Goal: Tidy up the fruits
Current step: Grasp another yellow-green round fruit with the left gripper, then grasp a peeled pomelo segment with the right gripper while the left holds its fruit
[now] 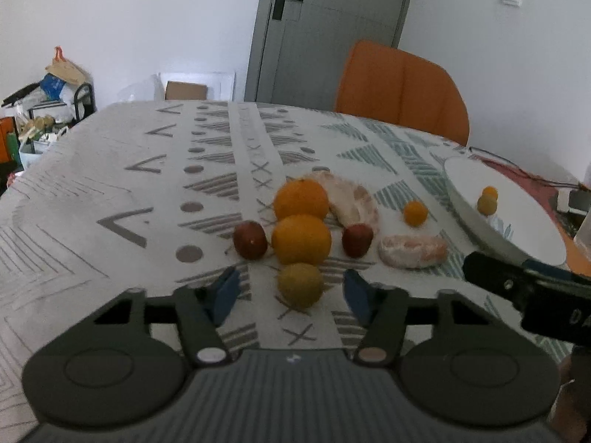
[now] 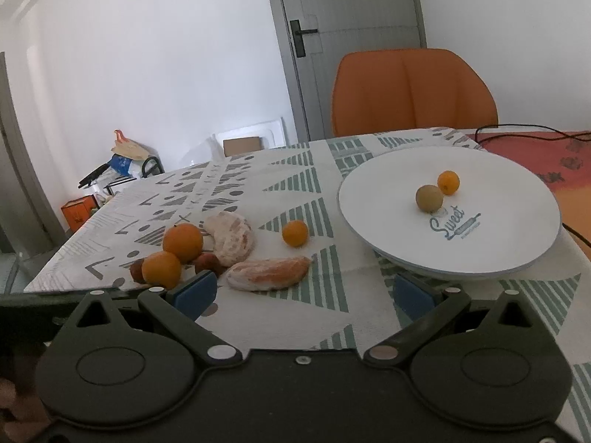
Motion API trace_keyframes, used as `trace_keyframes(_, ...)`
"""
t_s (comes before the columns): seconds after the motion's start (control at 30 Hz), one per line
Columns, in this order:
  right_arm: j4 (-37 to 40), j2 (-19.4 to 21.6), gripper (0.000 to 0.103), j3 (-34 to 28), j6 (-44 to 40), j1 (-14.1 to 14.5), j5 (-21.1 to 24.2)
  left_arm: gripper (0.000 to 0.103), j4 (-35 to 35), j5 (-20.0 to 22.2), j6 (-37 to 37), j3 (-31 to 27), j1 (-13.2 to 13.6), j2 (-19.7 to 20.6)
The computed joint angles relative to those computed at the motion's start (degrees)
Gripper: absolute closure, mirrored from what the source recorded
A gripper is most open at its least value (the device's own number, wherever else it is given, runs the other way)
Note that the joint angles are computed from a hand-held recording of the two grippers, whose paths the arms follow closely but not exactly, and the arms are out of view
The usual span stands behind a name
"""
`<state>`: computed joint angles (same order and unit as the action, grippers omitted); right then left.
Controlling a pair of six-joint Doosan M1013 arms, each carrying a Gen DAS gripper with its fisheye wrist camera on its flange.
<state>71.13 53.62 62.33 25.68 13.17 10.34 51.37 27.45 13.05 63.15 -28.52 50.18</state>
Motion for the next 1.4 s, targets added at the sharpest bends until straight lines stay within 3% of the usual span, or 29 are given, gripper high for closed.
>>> trace_keyframes(0.07, -2.46, 0.19, 0.0, -0.34, 2.59, -0.07, 0.31, 0.062, 0.5, 1.04, 0.55, -0.58, -0.18, 0.34)
trace_keyframes(0.1, -3.38, 0.31, 0.0, -0.52, 3.55, -0.12, 0.61, 0.075, 0.08, 1.05, 0.88, -0.76, -0.14, 0.41)
trace_keyframes(0.13, -4.48, 0.46, 0.0, -0.8, 4.61, -0.14, 0.97, 0.077, -0.8, 0.76, 1.43, -0.8, -0.02, 0.38)
trace_keyframes(0.33, -11.49, 1.49, 0.0, -2.99, 10.38, 0.02, 3.56, 0.077, -1.95, 0.35, 1.08, -0.18, 0.36, -0.19)
trace_keyframes(0.53, -16.45, 2.66, 0.0, -5.58, 13.29, 0.38, 6.1, 0.077, 2.08, 0.64, -3.75, 1.22, 0.43, -1.0)
trace_keyframes(1.0, -26.91, 4.91, 0.001, -9.91, 19.47, 1.71, 6.9, 0.077, 9.18, 1.68, -14.89, 5.14, 1.15, -3.02)
trace_keyframes(1.23, -37.47, 6.1, 0.016, -12.12, 29.66, 2.07, 7.06, 0.077, 12.94, 2.57, -21.33, 7.51, 1.38, -4.24)
trace_keyframes(1.4, -39.45, 6.68, 0.03, -13.13, 32.72, 1.99, 6.66, 0.077, 14.11, 2.82, -23.82, 8.65, 1.35, -4.84)
